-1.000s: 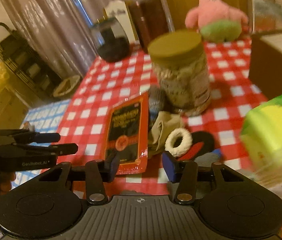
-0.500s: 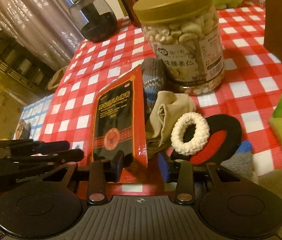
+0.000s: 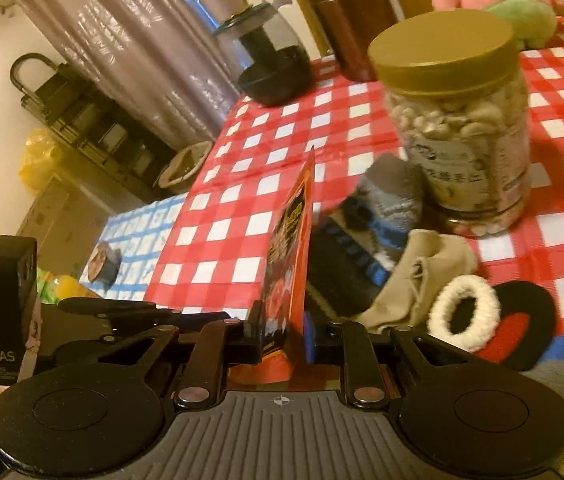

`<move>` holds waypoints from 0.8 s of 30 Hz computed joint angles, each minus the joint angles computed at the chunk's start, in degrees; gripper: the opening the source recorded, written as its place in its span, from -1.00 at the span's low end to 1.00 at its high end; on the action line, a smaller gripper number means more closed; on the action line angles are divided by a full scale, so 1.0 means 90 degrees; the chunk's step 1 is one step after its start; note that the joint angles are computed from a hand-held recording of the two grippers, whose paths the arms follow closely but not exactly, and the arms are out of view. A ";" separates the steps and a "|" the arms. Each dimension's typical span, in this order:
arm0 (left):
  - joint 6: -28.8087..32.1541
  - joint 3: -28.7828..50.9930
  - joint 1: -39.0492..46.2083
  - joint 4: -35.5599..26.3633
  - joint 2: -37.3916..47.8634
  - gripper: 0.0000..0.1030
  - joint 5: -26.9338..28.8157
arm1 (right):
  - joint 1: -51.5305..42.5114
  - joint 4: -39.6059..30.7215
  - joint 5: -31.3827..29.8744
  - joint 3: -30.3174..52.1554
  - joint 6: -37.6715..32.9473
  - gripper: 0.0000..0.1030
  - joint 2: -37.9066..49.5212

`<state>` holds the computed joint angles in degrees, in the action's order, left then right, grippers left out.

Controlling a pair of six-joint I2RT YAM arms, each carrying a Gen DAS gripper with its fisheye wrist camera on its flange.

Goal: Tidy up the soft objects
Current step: 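Grasp the red-and-black medicine plaster packet with the right gripper, then lift the packet with the right gripper while the left gripper grasps the cotton swab bag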

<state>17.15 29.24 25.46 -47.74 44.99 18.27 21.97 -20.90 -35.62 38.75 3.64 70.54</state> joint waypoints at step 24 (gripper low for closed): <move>0.0082 0.0630 -0.0241 -0.1076 -0.0764 -0.50 0.0412 | -0.0537 -0.1264 0.0339 -0.0485 -0.0068 -0.99 -0.2868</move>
